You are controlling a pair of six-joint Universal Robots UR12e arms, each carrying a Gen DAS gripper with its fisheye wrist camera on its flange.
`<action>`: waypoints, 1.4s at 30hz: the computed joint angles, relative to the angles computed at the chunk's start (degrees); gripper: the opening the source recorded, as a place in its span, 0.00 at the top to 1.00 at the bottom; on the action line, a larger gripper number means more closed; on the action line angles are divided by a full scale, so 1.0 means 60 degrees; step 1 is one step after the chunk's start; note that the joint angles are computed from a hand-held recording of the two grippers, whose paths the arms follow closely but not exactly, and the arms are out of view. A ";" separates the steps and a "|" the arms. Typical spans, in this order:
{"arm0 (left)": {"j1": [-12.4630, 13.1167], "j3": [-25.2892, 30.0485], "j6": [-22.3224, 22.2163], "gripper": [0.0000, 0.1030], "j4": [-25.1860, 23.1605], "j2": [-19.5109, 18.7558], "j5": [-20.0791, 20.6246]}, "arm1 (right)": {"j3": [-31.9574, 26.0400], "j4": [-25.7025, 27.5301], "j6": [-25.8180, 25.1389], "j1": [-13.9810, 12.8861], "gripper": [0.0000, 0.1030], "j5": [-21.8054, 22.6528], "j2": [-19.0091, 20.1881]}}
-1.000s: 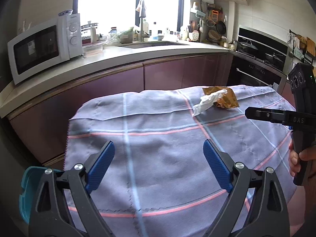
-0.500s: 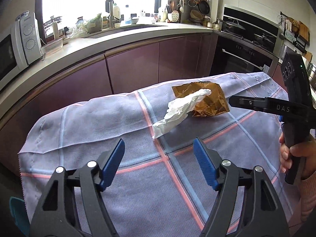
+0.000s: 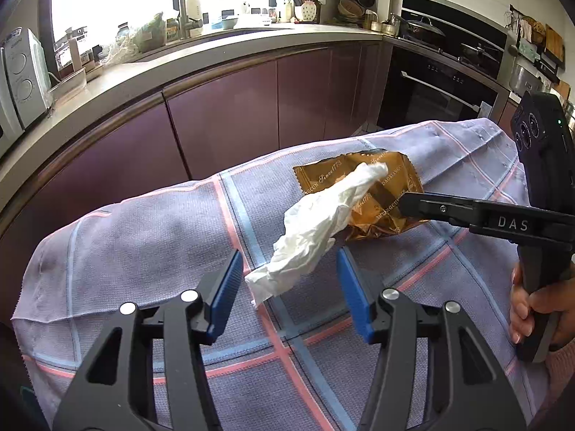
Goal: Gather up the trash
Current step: 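Grasp the white tissue with the left tool while the right tool grasps the gold wrapper, then carry the tissue and gold wrapper in both tools over the teal bin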
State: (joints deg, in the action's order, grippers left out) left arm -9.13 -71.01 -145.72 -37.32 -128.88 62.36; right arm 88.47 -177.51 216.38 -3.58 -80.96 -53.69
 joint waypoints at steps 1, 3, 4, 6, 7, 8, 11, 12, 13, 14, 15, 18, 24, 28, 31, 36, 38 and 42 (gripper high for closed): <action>-0.0004 0.0063 0.0025 0.60 -0.0173 -0.0029 -0.0021 | 0.0005 -0.0017 0.0012 -0.0005 0.74 0.0036 0.0005; -0.0013 0.0090 0.0027 0.71 -0.0303 -0.0055 -0.0014 | 0.0019 -0.0047 0.0000 0.0005 0.78 0.0029 0.0002; -0.0004 0.0092 0.0035 0.75 -0.0360 -0.0057 -0.0050 | 0.0030 -0.0064 -0.0011 0.0008 0.81 0.0037 -0.0002; 0.0012 0.0028 -0.0011 0.79 -0.0312 -0.0039 -0.0125 | 0.0056 -0.0128 -0.0027 0.0015 0.83 0.0032 -0.0008; 0.0023 -0.0022 -0.0038 0.82 -0.0237 -0.0016 -0.0135 | 0.0078 -0.0187 -0.0020 0.0015 0.84 0.0043 -0.0013; 0.0045 -0.0095 -0.0050 0.82 -0.0161 0.0023 -0.0154 | 0.0101 -0.0233 -0.0011 0.0016 0.85 0.0070 -0.0021; 0.0108 -0.0294 -0.0111 0.83 0.0067 0.0148 -0.0219 | 0.0189 -0.0393 0.0040 0.0025 0.87 0.0079 -0.0062; 0.0145 -0.0371 -0.0137 0.84 0.0134 0.0201 -0.0295 | 0.0230 -0.0467 0.0055 0.0025 0.88 0.0098 -0.0081; 0.0184 -0.0456 -0.0168 0.84 0.0205 0.0261 -0.0339 | 0.0275 -0.0548 0.0064 0.0033 0.89 0.0107 -0.0103; 0.0221 -0.0561 -0.0190 0.84 0.0306 0.0330 -0.0377 | 0.0327 -0.0636 0.0072 0.0042 0.90 0.0117 -0.0130; 0.0269 -0.0661 -0.0198 0.84 0.0381 0.0397 -0.0448 | 0.0374 -0.0717 0.0094 0.0053 0.90 0.0121 -0.0157; 0.0457 -0.0924 -0.0290 0.84 0.0553 0.0576 -0.0732 | 0.0489 -0.0989 0.0170 0.0094 0.91 0.0157 -0.0226; 0.0863 -0.1474 -0.0597 0.84 0.0957 0.0954 -0.0801 | 0.0678 -0.1508 0.0156 0.0246 0.91 0.0468 -0.0350; 0.1175 -0.1812 -0.0900 0.84 0.1454 0.1203 -0.0809 | 0.0715 -0.1758 0.0073 0.0427 0.91 0.0759 -0.0410; 0.1439 -0.2073 -0.1170 0.84 0.1728 0.1399 -0.0999 | 0.0719 -0.1962 0.0076 0.0569 0.91 0.1028 -0.0421; 0.1818 -0.2553 -0.1309 0.84 0.2113 0.1711 -0.1172 | 0.0622 -0.2217 0.0138 0.0852 0.91 0.1466 -0.0330; 0.1960 -0.2723 -0.1310 0.84 0.2149 0.1818 -0.1216 | 0.0519 -0.2189 0.0097 0.0976 0.91 0.1583 -0.0265; 0.2183 -0.3087 -0.1266 0.84 0.2350 0.2027 -0.1067 | 0.0324 -0.2160 0.0034 0.1201 0.91 0.1819 -0.0144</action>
State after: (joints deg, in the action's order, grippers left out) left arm 3.96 -89.53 -153.31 -23.22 -116.71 55.97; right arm 90.41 -190.47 216.59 3.63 -70.05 -54.55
